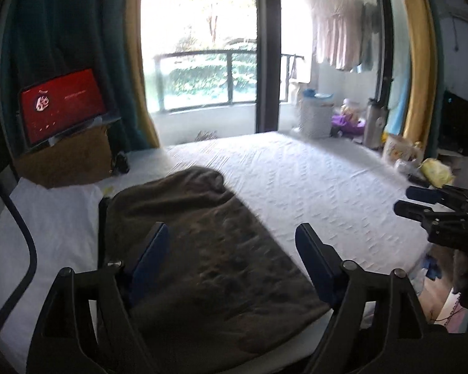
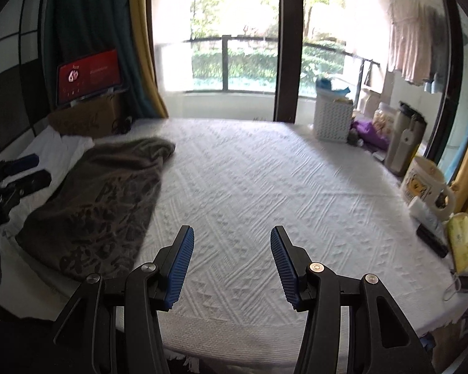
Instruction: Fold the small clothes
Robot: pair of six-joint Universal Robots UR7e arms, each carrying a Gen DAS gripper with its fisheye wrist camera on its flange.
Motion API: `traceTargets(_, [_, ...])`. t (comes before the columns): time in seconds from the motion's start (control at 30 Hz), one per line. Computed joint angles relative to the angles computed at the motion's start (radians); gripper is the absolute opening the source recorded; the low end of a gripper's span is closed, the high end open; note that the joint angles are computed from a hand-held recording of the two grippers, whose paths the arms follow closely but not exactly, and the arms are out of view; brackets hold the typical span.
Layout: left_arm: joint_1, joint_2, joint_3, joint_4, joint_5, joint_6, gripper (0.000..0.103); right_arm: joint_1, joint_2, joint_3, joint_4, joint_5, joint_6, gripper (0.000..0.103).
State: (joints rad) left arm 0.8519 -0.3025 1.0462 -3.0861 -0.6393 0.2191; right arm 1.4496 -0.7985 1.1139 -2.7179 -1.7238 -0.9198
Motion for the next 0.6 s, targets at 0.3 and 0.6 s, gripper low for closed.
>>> traceTargets(0.3, [-0.033,0.008,0.003,-0.159,-0.058,0.128,0.083,0.023,-0.062,0.066,-0.075,0.064,-0.049,0.071])
traceTargets(0.6, [-0.057,0.004,0.022,-0.379,-0.046,0.226,0.098,0.039,-0.120,0.118,-0.134,0.142,-0.046,0.083])
